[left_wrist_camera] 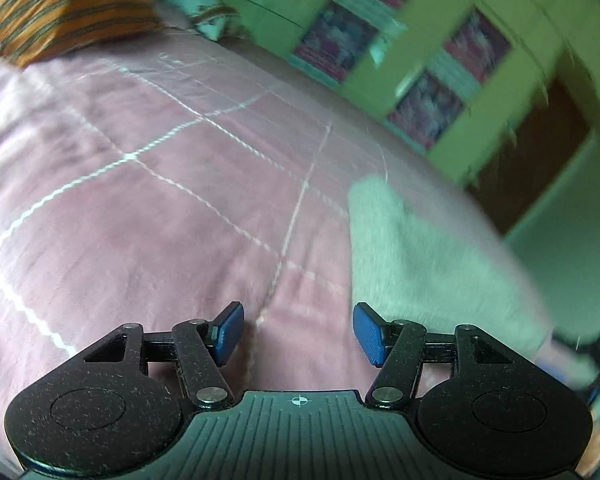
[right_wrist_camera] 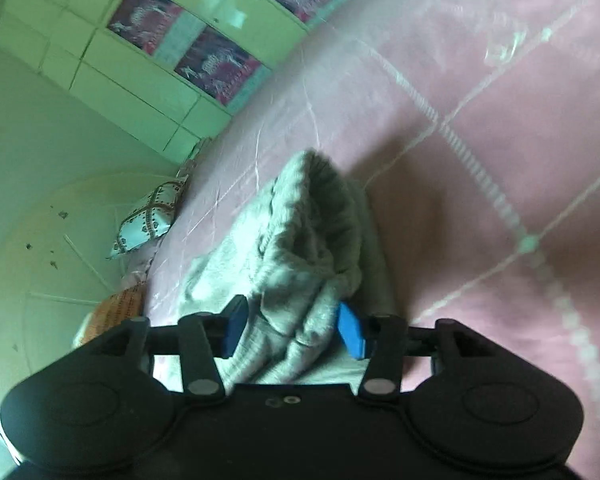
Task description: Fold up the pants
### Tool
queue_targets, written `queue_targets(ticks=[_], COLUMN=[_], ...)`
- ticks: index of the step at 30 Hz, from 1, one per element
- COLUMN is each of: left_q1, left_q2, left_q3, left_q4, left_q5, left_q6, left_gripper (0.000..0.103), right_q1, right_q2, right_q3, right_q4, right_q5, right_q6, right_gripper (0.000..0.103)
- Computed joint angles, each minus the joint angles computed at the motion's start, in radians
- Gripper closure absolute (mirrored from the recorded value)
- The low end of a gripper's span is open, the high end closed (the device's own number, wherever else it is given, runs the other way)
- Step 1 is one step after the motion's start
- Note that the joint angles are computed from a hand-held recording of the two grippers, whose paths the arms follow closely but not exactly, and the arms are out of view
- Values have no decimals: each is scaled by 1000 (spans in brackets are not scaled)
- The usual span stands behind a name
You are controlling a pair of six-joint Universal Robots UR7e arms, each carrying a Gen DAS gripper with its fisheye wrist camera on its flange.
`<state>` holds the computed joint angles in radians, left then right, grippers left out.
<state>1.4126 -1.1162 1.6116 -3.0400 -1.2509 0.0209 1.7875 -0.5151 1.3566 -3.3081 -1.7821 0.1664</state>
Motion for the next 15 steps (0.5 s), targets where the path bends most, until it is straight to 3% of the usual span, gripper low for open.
queue_targets(ticks=[1, 7, 12, 15], left_q1=[5, 31, 49, 79], left_q2=[6, 145, 291, 355], left_q3=[-16, -272, -515, -620], left_q4=[11, 272, 475, 548], left_q5=[-29, -229, -267, -354], left_q6=[1, -16, -47, -120], left_gripper=[43, 38, 34, 34], right_q1=[-6, -37, -39, -61], right_q2=[-11, -15, 24, 28], right_q3=[19, -15, -90, -88], right_q4=[-26, 20, 118, 126], right_q5=[11, 35, 17, 84], right_q6=[4, 29, 37, 69], right_gripper=[38, 36, 30, 30])
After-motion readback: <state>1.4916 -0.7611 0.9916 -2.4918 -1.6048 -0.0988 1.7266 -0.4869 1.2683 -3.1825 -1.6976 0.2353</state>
